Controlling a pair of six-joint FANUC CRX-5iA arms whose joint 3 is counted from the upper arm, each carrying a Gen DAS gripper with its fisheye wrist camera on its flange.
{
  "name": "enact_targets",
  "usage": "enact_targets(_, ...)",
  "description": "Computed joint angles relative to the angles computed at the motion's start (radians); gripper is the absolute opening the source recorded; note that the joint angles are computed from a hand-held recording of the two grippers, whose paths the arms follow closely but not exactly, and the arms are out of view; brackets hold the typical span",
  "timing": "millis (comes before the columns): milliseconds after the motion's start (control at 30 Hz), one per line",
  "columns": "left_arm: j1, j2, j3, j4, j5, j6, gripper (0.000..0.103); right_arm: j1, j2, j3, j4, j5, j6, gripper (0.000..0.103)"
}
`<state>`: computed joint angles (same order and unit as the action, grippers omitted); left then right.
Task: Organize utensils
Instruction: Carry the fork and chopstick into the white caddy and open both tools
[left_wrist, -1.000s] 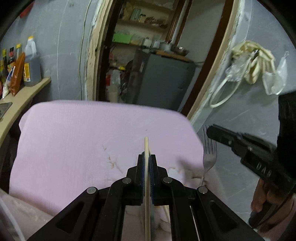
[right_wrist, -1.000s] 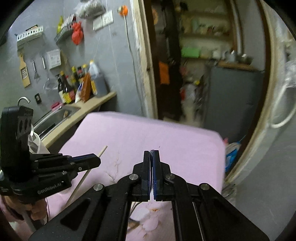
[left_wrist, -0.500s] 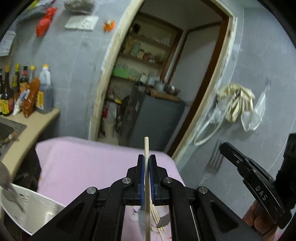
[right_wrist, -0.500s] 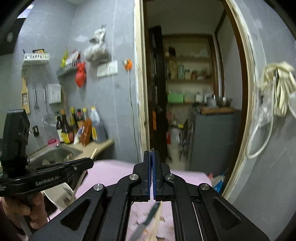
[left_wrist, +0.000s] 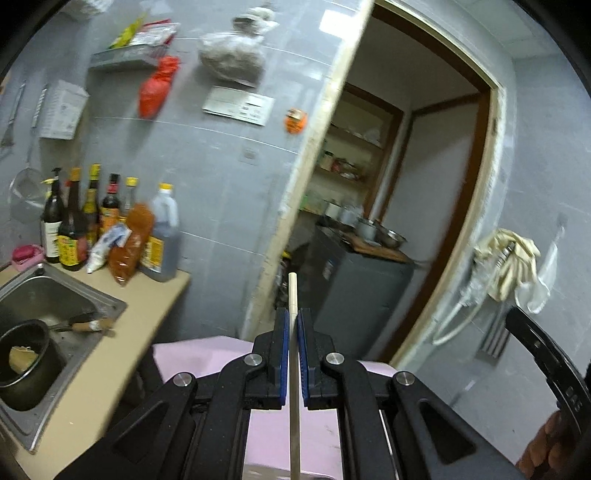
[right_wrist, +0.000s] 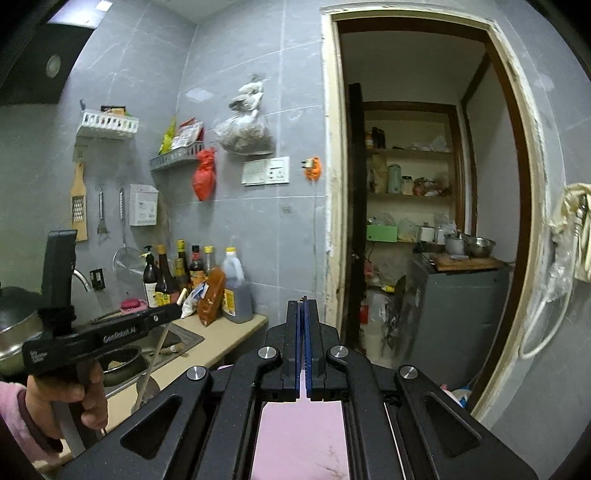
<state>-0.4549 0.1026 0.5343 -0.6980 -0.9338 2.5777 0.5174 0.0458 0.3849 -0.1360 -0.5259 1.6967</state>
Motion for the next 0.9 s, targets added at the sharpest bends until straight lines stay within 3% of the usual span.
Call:
enact_targets(300, 0.091, -0.094, -0.173, -0.033, 0.117, 0.117, 0.005, 0.08, -0.008, -0.099, 0.132, 0.064, -0.09, 0.002)
enact_targets(533, 0.098, -0.114, -0.255, -0.115, 0.191, 0.231, 0.005, 0.111, -0.025, -0.195, 0.237, 0.134, -0.158, 0.002)
enact_targets(800, -0.001, -0.098, -0.272, -0.346, 0.129, 0.397, 0.005, 0.152, -0.049, -0.328, 0.451, 0.236, -0.279, 0.002)
enact_targets(900, -0.032, -0.094, -0.278, -0.407, 0.105, 0.445, 0.005, 0.162, -0.055, -0.348, 0.465, 0.243, -0.273, 0.002)
